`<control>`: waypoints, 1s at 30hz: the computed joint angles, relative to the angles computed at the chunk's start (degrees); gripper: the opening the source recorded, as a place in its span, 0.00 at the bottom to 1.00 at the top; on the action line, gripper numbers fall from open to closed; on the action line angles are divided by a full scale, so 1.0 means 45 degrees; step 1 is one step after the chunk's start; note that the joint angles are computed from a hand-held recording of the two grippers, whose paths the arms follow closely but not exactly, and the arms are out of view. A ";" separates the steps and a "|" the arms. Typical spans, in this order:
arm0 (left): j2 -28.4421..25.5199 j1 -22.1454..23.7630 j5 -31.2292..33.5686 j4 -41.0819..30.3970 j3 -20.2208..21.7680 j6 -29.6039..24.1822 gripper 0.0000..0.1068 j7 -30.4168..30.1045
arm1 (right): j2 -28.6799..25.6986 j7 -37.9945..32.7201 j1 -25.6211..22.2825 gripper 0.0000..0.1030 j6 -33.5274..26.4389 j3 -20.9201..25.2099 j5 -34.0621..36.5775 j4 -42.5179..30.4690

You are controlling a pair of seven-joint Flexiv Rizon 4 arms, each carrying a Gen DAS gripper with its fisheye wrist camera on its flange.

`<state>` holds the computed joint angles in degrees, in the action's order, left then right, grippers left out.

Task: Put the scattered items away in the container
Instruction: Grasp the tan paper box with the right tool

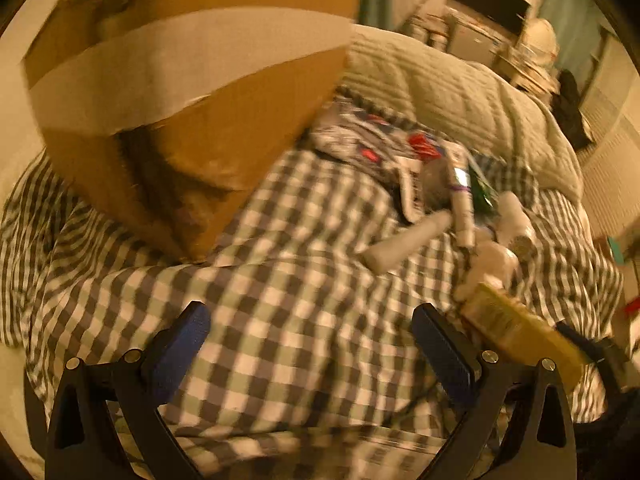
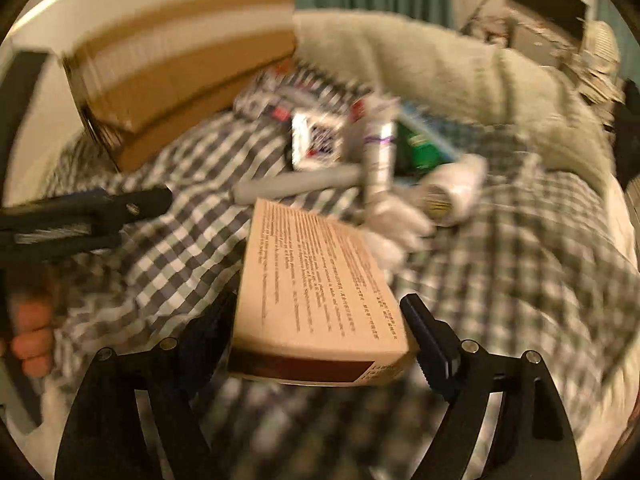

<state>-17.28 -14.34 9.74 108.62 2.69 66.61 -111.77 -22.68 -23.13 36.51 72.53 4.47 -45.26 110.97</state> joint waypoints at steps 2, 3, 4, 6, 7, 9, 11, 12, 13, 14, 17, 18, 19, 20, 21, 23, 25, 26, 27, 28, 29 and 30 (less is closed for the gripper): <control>-0.0159 -0.0099 0.0217 -0.0327 -0.0162 -0.0177 0.96 0.0528 | 0.0729 0.1366 0.0297 0.80 -0.0057 -0.0620 -0.1062 0.0701; -0.0324 -0.0240 0.0498 -0.0643 -0.0199 -0.0250 0.96 0.0810 | 0.0919 0.1628 0.0186 0.80 -0.0298 -0.0547 -0.1213 0.0779; -0.0465 -0.0345 0.0701 -0.0875 -0.0203 -0.0227 0.96 0.1022 | 0.1209 0.2179 0.0086 0.80 -0.0273 -0.0616 -0.1742 0.1114; -0.0921 -0.0724 0.1466 -0.1555 -0.0043 -0.0060 0.96 0.1397 | 0.1602 0.3032 -0.0065 0.80 -0.0668 -0.0539 -0.2394 0.1450; -0.1165 -0.0982 0.1925 -0.1936 0.0164 -0.0059 0.96 0.1400 | 0.1752 0.3390 -0.0192 0.80 -0.0789 -0.0488 -0.2693 0.1590; -0.1760 -0.1308 0.2592 -0.2713 0.0383 -0.0104 0.96 0.1728 | 0.1731 0.3991 -0.0528 0.80 -0.0644 -0.0412 -0.3222 0.1646; -0.2543 -0.1426 0.2718 -0.3567 0.0423 -0.0383 0.96 0.2290 | 0.2152 0.4557 -0.0785 0.80 -0.0962 -0.0228 -0.3832 0.2005; -0.2865 -0.1426 0.2549 -0.3915 0.0396 -0.0669 0.96 0.2526 | 0.2239 0.4585 -0.0881 0.80 -0.1266 -0.0066 -0.3913 0.2011; -0.3128 -0.1440 0.2387 -0.4188 0.0400 -0.0892 0.95 0.2676 | 0.2324 0.4444 -0.1002 0.80 -0.1539 0.0126 -0.3861 0.1979; -0.3375 -0.1391 0.2185 -0.4410 0.0342 -0.1085 0.93 0.2928 | 0.2365 0.4350 -0.1106 0.80 -0.1816 0.0316 -0.3829 0.1946; -0.3880 -0.1563 0.2148 -0.4861 0.0579 -0.1709 0.64 0.3346 | 0.2398 0.4057 -0.1445 0.80 -0.2114 0.0702 -0.3651 0.1990; -0.3915 -0.1479 0.1966 -0.4782 0.0520 -0.1746 0.55 0.3453 | 0.2386 0.4108 -0.1586 0.80 -0.1856 0.0747 -0.3637 0.2069; -0.3828 -0.1318 0.1742 -0.4495 0.0404 -0.1368 0.44 0.3504 | 0.2363 0.4119 -0.1684 0.80 -0.1684 0.0790 -0.3568 0.2122; -0.3705 -0.1155 0.1505 -0.4212 0.0275 -0.1008 0.33 0.3640 | 0.2309 0.4156 -0.1781 0.80 -0.1459 0.0785 -0.3542 0.2163; -0.3585 -0.1021 0.1254 -0.3992 0.0169 -0.0809 0.27 0.3806 | 0.2267 0.4220 -0.1837 0.80 -0.1295 0.0773 -0.3533 0.2192; -0.3301 -0.0712 0.0642 -0.3478 -0.0104 -0.0519 0.22 0.4222 | 0.2255 0.4327 -0.1836 0.80 -0.1255 0.0780 -0.3543 0.2225; -0.2955 -0.0477 0.0100 -0.2874 -0.0301 -0.0156 0.22 0.4554 | 0.2203 0.4230 -0.1803 0.80 -0.1330 0.0811 -0.3464 0.2187; -0.2780 -0.0414 -0.0098 -0.2603 -0.0355 0.0001 0.22 0.4709 | 0.2175 0.4252 -0.1802 0.80 -0.1297 0.0800 -0.3451 0.2182; -0.2506 -0.0373 -0.0234 -0.2238 -0.0379 0.0212 0.22 0.4856 | 0.2162 0.4246 -0.1817 0.80 -0.1228 0.0798 -0.3396 0.2203; -0.2305 -0.0349 -0.0349 -0.1983 -0.0412 0.0319 0.22 0.5036 | 0.2126 0.4120 -0.1840 0.80 -0.1162 0.0833 -0.3211 0.2203; -0.2122 -0.0327 -0.0446 -0.1742 -0.0452 0.0401 0.22 0.5238 | 0.2085 0.3882 -0.1842 0.80 -0.1162 0.0905 -0.2902 0.2189; -0.1934 -0.0326 -0.0478 -0.1504 -0.0461 0.0475 0.22 0.5447 | 0.2043 0.3722 -0.1801 0.81 -0.1238 0.0939 -0.2675 0.2162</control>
